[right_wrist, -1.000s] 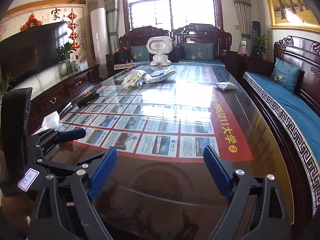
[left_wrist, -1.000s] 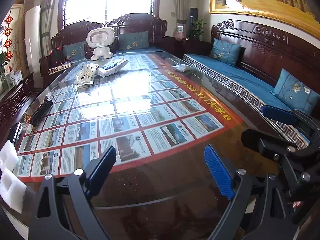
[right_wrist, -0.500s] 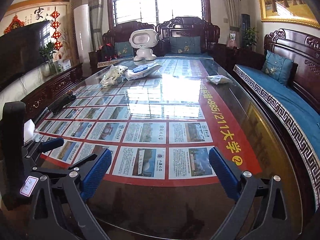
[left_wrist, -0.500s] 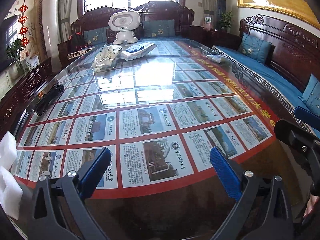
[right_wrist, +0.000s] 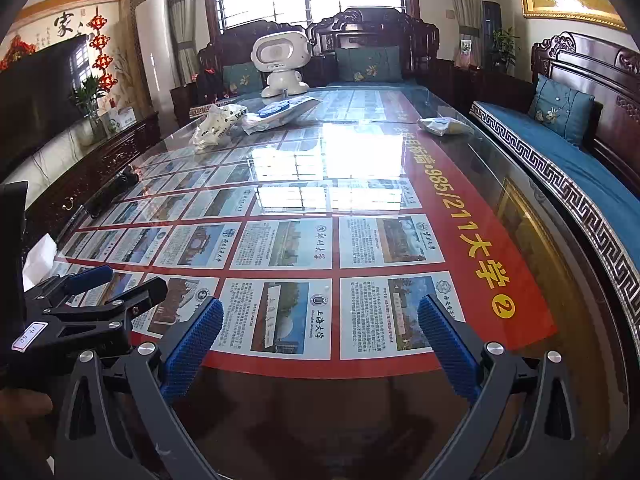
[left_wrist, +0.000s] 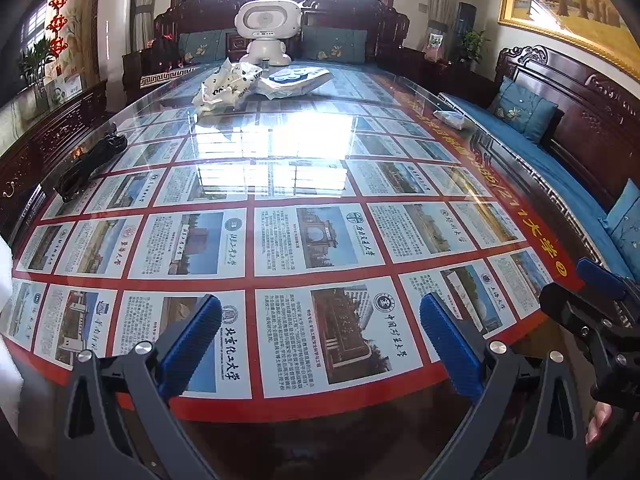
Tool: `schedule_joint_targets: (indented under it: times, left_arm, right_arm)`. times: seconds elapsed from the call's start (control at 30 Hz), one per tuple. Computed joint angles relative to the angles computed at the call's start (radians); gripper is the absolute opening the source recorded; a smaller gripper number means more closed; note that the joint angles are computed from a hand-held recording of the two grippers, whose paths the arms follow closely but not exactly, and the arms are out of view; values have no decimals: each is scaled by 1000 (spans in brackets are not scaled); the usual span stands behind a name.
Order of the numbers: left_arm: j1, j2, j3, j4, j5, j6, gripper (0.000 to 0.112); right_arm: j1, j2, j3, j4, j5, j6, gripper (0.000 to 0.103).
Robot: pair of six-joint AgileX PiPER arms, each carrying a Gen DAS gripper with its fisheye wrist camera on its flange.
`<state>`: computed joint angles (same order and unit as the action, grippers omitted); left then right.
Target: Collect trash
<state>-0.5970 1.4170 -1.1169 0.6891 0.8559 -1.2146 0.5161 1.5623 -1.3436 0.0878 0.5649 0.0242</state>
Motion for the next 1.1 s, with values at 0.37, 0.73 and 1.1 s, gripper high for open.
schedule_joint_targets:
  times: [0.37,0.73,1.1]
  left_arm:
    - [-18,16,-52,-39,10,64,99]
    - [-119,89,-184,39,245,64,99]
    - [-100,67,-174,-63,214,118,99]
  right_arm:
    - [-13,7,-22,24,14,-17,94]
    - [-8,-12,-15,28,19,-19,94]
    - [-5,-25,-14,35,23,-24,94]
